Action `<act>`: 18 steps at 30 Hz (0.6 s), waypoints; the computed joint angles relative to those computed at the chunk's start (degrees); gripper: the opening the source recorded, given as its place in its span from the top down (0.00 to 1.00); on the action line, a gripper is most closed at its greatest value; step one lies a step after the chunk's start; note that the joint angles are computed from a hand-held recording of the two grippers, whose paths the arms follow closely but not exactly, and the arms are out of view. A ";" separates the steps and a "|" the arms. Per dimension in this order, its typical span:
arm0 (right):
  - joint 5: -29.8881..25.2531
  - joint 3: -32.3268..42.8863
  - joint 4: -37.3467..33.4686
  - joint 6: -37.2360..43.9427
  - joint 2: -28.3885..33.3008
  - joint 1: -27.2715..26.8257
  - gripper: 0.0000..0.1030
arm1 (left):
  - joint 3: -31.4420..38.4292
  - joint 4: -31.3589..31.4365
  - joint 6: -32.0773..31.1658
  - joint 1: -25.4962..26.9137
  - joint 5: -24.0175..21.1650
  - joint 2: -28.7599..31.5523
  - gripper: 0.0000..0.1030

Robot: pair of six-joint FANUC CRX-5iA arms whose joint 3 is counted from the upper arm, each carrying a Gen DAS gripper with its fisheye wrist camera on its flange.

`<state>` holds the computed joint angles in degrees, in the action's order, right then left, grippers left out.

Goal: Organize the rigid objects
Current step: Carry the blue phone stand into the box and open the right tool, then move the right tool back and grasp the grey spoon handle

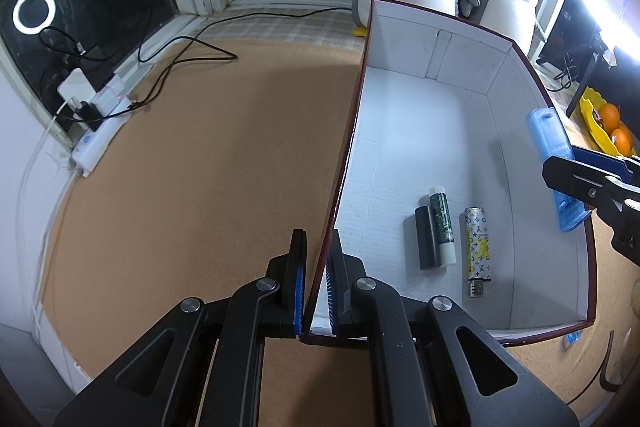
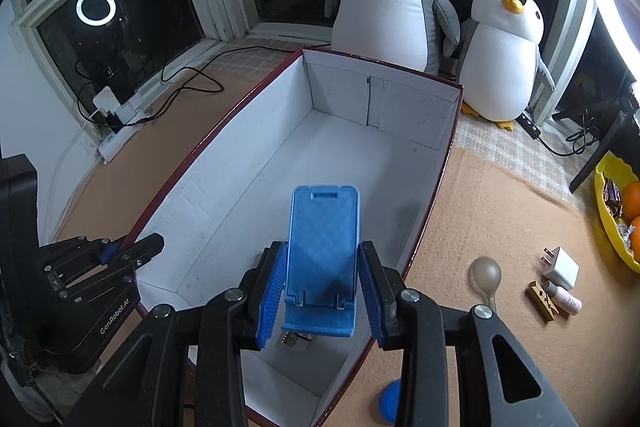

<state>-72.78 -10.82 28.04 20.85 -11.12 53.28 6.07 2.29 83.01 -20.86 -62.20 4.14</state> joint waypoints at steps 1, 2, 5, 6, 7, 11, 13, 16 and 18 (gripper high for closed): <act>0.12 0.12 -0.08 0.23 0.01 0.01 0.67 | 0.04 -0.01 -0.04 -0.01 -0.03 0.04 0.92; 0.31 0.16 -0.22 0.34 -0.04 0.03 0.60 | 0.02 -0.06 -0.02 -0.01 -0.02 0.00 0.92; 1.68 -0.75 0.62 -0.32 -0.94 0.48 0.35 | -0.01 -0.06 -0.01 -0.01 0.01 0.00 0.92; 1.92 -1.16 1.41 -0.81 -1.17 0.81 0.35 | 0.01 -0.07 0.01 -0.03 0.00 0.02 0.92; 1.96 -1.51 2.23 -1.28 -1.34 1.18 0.35 | -0.01 -0.09 0.00 -0.02 0.02 0.02 0.92; 2.41 -1.98 2.94 -1.81 -2.04 1.46 0.35 | 0.08 -0.18 0.13 -0.12 -0.04 0.04 0.92; 2.96 -2.55 3.36 -2.38 -2.70 1.60 0.35 | 0.08 -0.18 0.13 -0.12 -0.04 0.04 0.92; 3.40 -4.28 5.72 -3.80 -4.22 2.35 0.35 | 0.08 -0.18 0.13 -0.12 -0.04 0.04 0.92; 3.68 -5.56 7.23 -4.52 -5.45 2.88 0.35 | 0.16 -0.25 0.19 -0.17 -0.09 0.09 0.92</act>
